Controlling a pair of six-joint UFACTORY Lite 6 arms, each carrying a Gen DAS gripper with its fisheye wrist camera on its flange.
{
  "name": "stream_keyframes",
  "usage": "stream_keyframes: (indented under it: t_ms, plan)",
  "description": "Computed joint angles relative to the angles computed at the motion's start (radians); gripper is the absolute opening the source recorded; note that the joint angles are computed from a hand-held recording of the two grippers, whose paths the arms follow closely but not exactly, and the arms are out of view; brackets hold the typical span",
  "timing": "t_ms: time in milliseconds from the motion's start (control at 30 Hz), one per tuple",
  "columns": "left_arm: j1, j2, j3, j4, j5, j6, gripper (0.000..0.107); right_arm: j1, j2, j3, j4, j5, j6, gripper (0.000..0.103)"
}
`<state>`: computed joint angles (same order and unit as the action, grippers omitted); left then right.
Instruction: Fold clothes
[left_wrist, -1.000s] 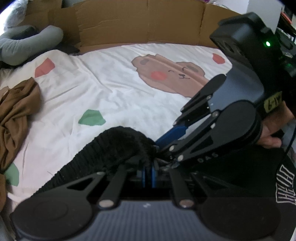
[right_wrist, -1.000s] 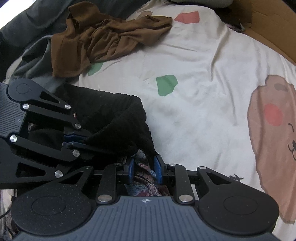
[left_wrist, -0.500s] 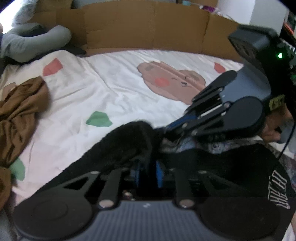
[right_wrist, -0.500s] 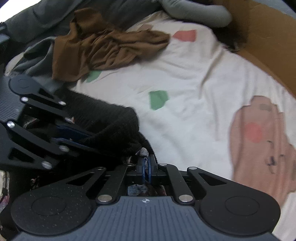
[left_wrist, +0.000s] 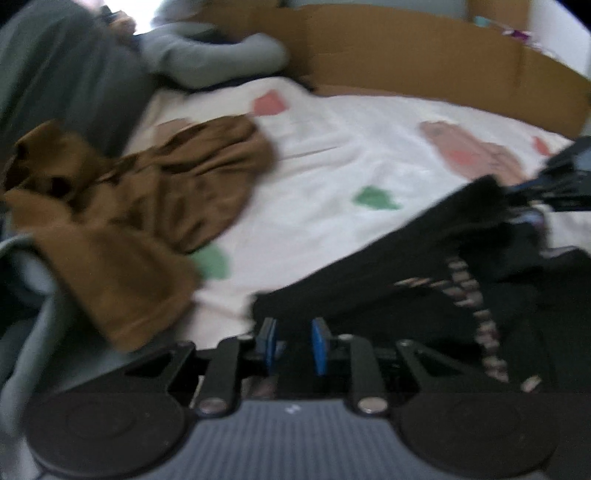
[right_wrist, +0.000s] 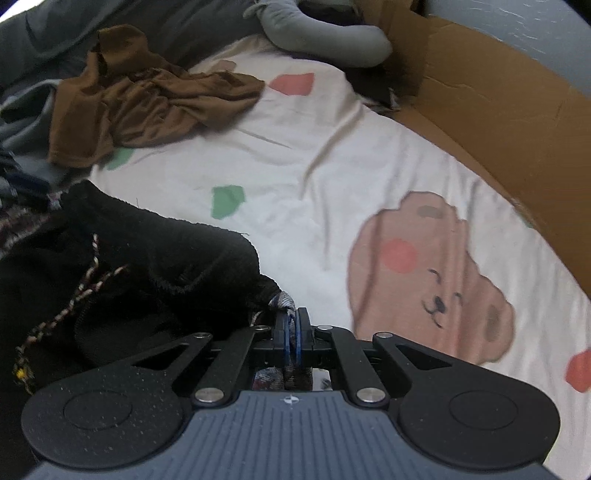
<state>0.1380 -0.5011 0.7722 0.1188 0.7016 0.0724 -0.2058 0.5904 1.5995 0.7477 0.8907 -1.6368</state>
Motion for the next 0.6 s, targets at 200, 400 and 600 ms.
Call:
stream_keyframes:
  t_ms: [200,400,600]
  plan:
    - [0.110,0.080,-0.007,-0.035,-0.088,0.108,0.022,-0.041,0.048,0.068,-0.055,-0.025,0.051,0.000]
    - [0.091,0.187,0.016,-0.176,-0.156,0.266,0.023,-0.088,0.083,0.122,-0.070,-0.009,0.060,0.000]
    - [0.042,0.350,0.075,-0.238,-0.172,0.347,0.024,-0.133,0.128,0.219,-0.093,0.037,0.125,0.000]
